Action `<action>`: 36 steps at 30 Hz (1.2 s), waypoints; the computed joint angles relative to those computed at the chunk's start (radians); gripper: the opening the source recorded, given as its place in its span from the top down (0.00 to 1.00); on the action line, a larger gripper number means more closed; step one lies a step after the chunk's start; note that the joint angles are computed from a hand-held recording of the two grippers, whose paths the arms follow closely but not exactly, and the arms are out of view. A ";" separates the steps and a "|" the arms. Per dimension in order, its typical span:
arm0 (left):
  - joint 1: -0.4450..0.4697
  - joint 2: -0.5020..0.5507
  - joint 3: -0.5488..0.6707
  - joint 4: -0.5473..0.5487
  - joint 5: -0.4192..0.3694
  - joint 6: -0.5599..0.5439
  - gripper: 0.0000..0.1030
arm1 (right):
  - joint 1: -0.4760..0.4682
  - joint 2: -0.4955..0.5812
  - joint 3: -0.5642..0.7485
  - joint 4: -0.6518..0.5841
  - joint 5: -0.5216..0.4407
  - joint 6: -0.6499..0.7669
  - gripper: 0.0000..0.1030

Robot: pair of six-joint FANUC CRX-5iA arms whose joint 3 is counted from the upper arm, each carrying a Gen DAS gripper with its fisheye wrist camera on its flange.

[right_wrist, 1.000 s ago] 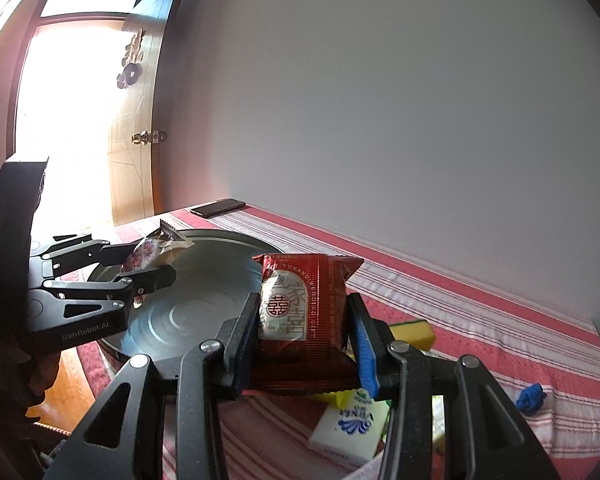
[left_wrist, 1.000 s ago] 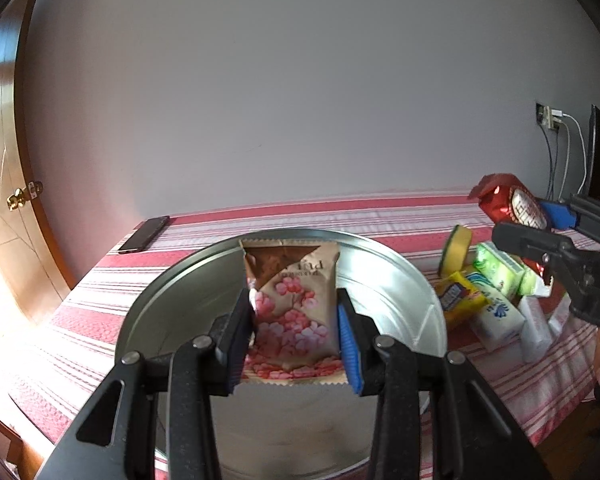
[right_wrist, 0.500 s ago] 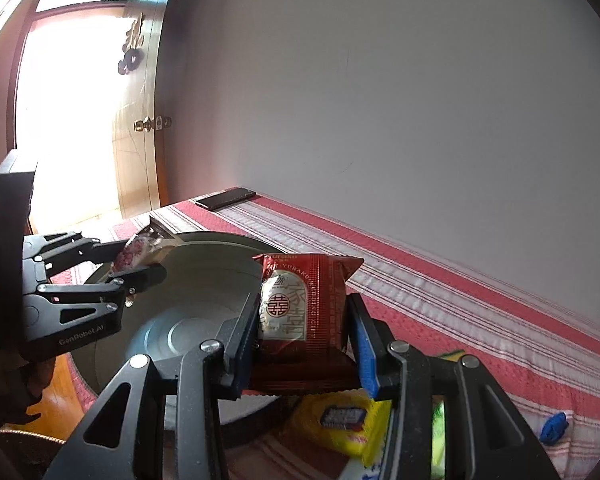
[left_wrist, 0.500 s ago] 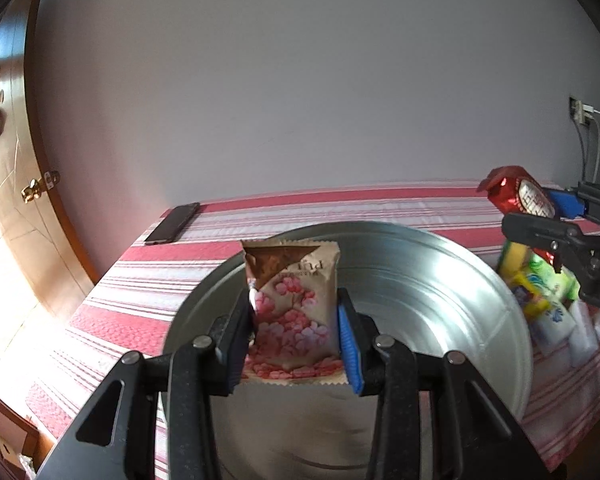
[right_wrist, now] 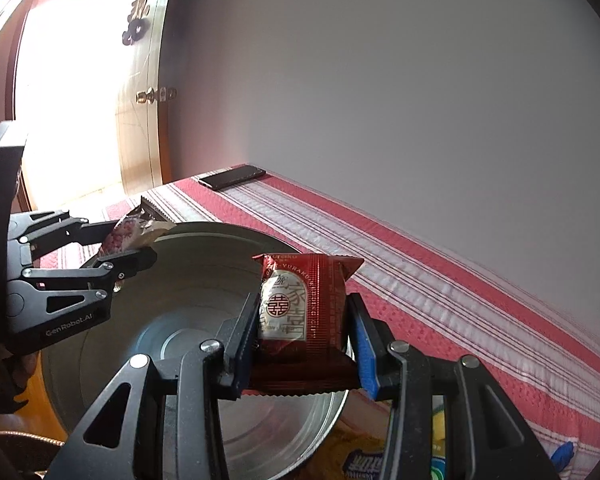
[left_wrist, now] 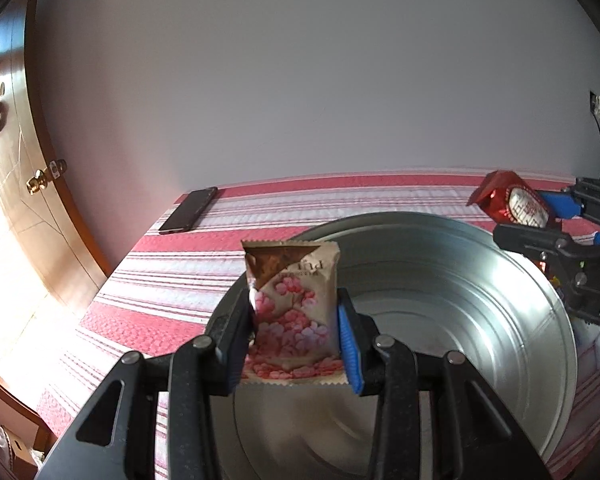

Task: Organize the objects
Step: 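Carry both packets over the metal tin pan with both tools, then open both tools to drop the packets into the tin pan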

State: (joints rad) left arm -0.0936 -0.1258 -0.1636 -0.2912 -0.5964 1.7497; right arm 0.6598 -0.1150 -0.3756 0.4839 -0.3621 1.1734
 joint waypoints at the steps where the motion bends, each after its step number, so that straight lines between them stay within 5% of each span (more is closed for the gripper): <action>1: 0.009 0.007 0.002 0.012 0.003 -0.012 0.62 | 0.001 0.011 0.015 -0.014 -0.010 0.015 0.56; 14: 0.056 0.065 0.026 0.095 -0.016 -0.098 0.62 | -0.001 0.124 0.144 -0.136 -0.116 0.120 0.56; 36: 0.051 0.087 0.054 0.074 -0.059 -0.111 0.59 | -0.002 0.200 0.253 -0.191 -0.237 0.188 0.56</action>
